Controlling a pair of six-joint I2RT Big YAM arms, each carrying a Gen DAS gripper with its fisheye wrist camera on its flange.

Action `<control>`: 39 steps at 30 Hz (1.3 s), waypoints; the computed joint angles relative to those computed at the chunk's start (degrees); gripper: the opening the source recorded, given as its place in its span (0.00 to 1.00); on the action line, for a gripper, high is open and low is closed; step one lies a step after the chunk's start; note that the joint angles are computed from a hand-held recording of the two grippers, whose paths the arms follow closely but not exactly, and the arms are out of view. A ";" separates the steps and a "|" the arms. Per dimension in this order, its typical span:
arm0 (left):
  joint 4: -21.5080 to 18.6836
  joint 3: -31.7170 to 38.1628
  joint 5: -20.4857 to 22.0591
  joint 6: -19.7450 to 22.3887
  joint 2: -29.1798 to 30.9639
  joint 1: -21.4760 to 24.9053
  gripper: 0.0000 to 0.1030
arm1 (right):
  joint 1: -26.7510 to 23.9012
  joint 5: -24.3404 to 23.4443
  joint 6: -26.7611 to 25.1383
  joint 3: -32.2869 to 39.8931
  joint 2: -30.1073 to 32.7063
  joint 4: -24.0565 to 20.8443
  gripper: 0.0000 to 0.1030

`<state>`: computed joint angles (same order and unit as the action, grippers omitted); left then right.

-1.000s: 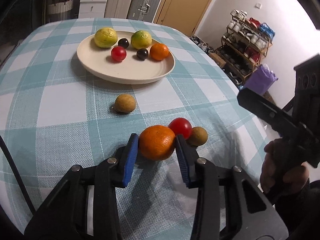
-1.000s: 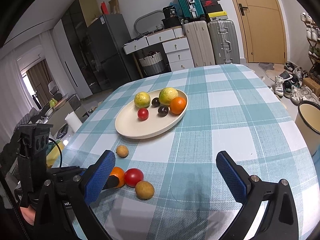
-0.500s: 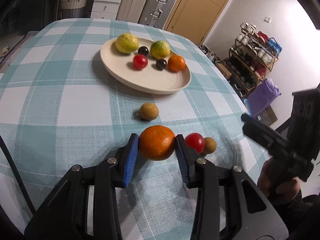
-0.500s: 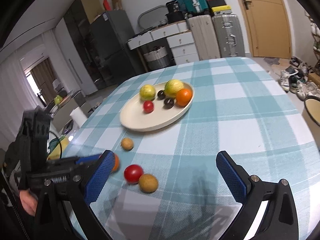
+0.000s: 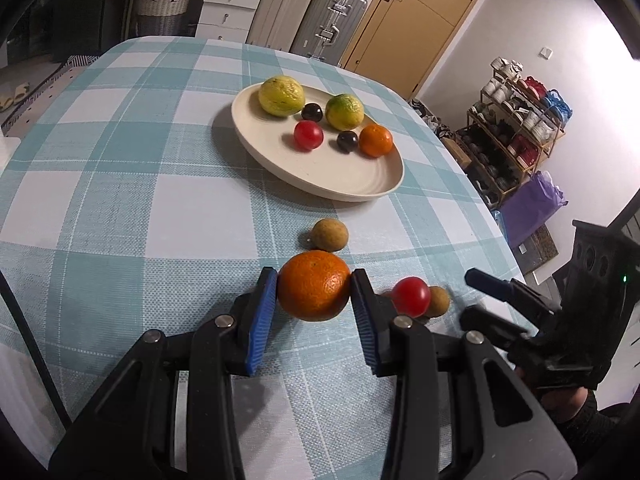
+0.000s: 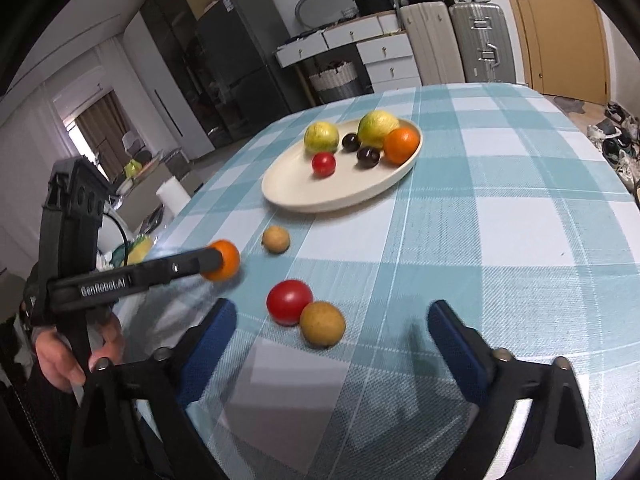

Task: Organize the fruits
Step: 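Grasp a second orange with the left tool while the right tool grasps a brown kiwi, then carry the orange and kiwi over the plate and lower them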

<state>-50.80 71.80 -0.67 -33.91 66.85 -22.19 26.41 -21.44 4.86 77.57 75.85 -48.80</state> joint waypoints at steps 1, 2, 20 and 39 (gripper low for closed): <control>0.05 -0.14 0.13 -0.13 -0.07 0.15 0.34 | 0.50 0.93 -1.01 0.20 0.16 -0.75 0.79; 0.10 -0.23 0.28 -0.22 -0.08 0.25 0.34 | 0.99 1.63 -1.97 0.38 0.34 -1.32 0.78; 0.81 -0.94 0.74 -0.83 -0.52 0.71 0.34 | 2.01 3.75 -5.29 0.86 1.30 -2.30 0.27; 1.42 4.95 2.75 1.80 2.91 3.93 0.34 | -1.07 -0.55 -1.36 7.13 5.19 1.88 0.27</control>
